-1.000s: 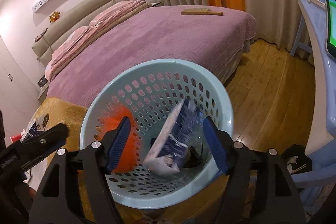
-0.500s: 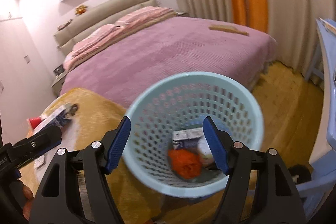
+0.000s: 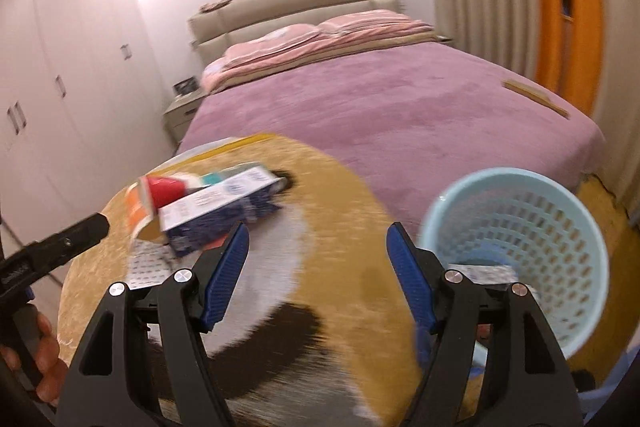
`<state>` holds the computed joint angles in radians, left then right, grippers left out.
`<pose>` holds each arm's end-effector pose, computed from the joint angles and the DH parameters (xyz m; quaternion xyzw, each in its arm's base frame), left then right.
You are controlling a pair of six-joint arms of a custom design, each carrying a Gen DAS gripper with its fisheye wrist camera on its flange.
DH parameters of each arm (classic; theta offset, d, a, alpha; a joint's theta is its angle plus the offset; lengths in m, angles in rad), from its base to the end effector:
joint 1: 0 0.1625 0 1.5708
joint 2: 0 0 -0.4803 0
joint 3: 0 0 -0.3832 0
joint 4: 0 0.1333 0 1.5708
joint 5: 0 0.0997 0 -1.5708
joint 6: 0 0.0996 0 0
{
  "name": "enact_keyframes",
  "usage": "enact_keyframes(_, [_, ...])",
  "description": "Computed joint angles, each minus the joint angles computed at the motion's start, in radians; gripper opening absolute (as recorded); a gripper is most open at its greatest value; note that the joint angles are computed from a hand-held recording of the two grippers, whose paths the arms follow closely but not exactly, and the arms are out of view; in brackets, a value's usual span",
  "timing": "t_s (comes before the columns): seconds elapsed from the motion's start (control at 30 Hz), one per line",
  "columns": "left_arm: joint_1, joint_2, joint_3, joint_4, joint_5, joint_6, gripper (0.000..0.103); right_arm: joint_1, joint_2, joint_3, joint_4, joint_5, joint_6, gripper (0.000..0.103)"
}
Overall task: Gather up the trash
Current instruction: 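Grasp the polka-dot paper with left tool while right tool grasps the white milk carton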
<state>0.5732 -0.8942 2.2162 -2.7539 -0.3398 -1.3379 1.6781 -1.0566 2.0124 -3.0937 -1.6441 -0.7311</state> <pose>-0.2878 -0.4562 0.1189 -0.0984 0.8095 -0.5076 0.2780 0.1890 -0.5779 0.2375 0.3812 -0.8805 0.2553 0.1193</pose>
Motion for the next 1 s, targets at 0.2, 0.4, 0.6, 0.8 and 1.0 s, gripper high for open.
enact_keyframes(0.2, [0.037, -0.082, 0.045, 0.310, -0.033, -0.279, 0.070, 0.073, 0.081, -0.018, 0.022, -0.047, 0.025, 0.068])
enact_keyframes(0.4, [0.096, -0.062, 0.094, 0.126, -0.048, -0.204, 0.070, 0.123, 0.162, -0.042, 0.015, -0.109, 0.026, 0.068])
enact_keyframes(0.6, [0.136, -0.032, 0.054, 0.119, -0.048, -0.134, 0.069, 0.134, 0.205, -0.062, 0.015, -0.140, 0.016, 0.066])
enact_keyframes(0.8, [0.138, -0.022, -0.008, 0.321, -0.040, -0.177, 0.043, 0.109, 0.178, -0.043, 0.011, -0.123, -0.005, 0.052])
enact_keyframes(1.0, [0.126, -0.012, -0.006, 0.327, -0.036, -0.171, 0.027, 0.070, 0.145, -0.052, 0.023, -0.144, 0.028, 0.052])
